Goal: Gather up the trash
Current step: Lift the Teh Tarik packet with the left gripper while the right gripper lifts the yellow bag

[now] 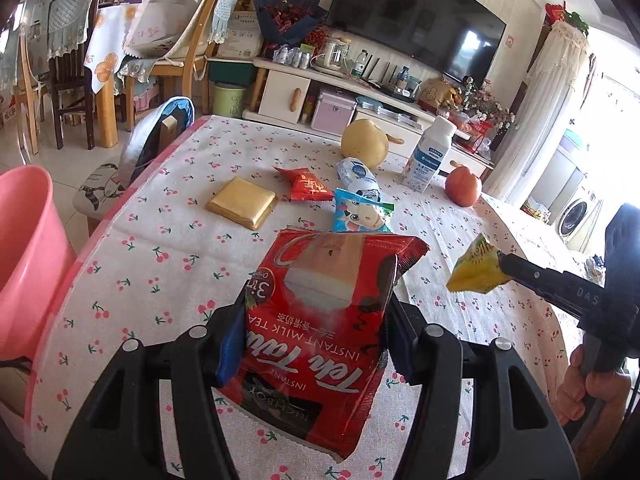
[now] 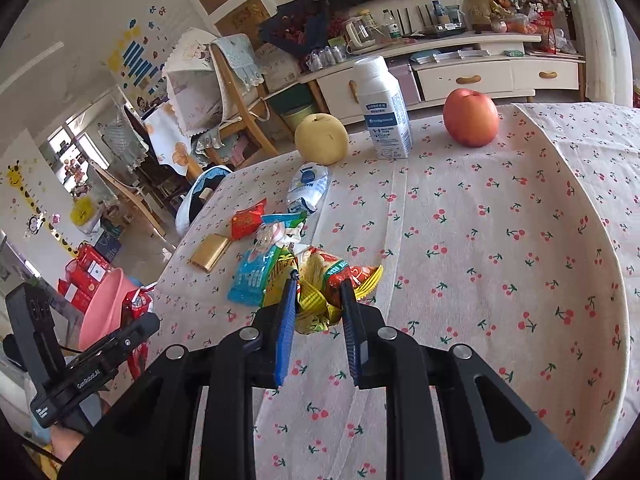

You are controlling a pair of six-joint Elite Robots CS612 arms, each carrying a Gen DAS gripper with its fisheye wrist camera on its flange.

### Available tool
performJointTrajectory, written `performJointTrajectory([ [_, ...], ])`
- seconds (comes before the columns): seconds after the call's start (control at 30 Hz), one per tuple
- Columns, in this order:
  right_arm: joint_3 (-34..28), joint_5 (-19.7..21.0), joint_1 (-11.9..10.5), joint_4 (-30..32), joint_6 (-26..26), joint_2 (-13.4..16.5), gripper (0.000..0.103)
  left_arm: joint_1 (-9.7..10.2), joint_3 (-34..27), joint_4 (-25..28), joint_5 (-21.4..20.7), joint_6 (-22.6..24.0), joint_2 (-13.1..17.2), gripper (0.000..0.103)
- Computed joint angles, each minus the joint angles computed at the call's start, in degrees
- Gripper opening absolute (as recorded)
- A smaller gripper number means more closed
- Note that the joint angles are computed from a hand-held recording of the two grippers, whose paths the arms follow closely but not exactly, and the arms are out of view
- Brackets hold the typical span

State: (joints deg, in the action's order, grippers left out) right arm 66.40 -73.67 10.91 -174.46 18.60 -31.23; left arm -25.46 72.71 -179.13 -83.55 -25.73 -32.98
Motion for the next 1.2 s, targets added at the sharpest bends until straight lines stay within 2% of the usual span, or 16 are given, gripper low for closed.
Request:
performJointTrajectory([
  [0.4, 2.1, -3.2, 1.8, -0.9, -1.0, -1.7, 0.023, 0.94, 1.3, -2.5, -0.6, -0.3, -1.1, 0.06],
  [0.6, 2.1, -4.7, 2.7, 5.2, -3.1, -1.6, 0.025, 1.77, 1.8, -2.5, -1.2, -1.5, -1.4, 0.06],
  [0.67, 2.5, -4.7, 2.8, 5.4, -3.5, -1.7, 0.031, 2.02, 1.7, -2.4, -1.4, -2.0, -1.4, 0.06],
  [0.73, 3.0, -5.6, 3.0, 4.9, -4.1, -2.0, 0.048, 2.32, 1.7, -2.3, -1.8, -2.8, -1.5, 0.06],
  [0.8, 3.3, -6.7, 3.3, 4.5, -4.8, -2.1, 0.074, 2.66, 1.6, -2.3, -2.2, -3.6, -1.4, 0.06],
  [0.87, 3.1, -8.3, 3.6, 5.1, -5.8, -2.0, 0.082, 2.86, 1.6, -2.3, -2.5, -4.2, -1.4, 0.06],
  [0.93, 2.1, -9.1, 3.9, 6.6, -6.4, -1.3, 0.084, 3.1, 1.6, -2.5, -3.1, -4.8, -1.4, 0.06],
  [1.0, 1.2, -8.6, 3.9, 7.1, -6.1, -0.5, 0.09, 3.11, 1.7, -2.8, -3.4, -4.9, -1.5, 0.06],
  [1.2, -2.5, -9.5, 4.3, 9.2, -4.6, 1.9, 0.09, 3.49, 1.4, -2.5, -4.5, -5.1, -1.3, 0.06],
])
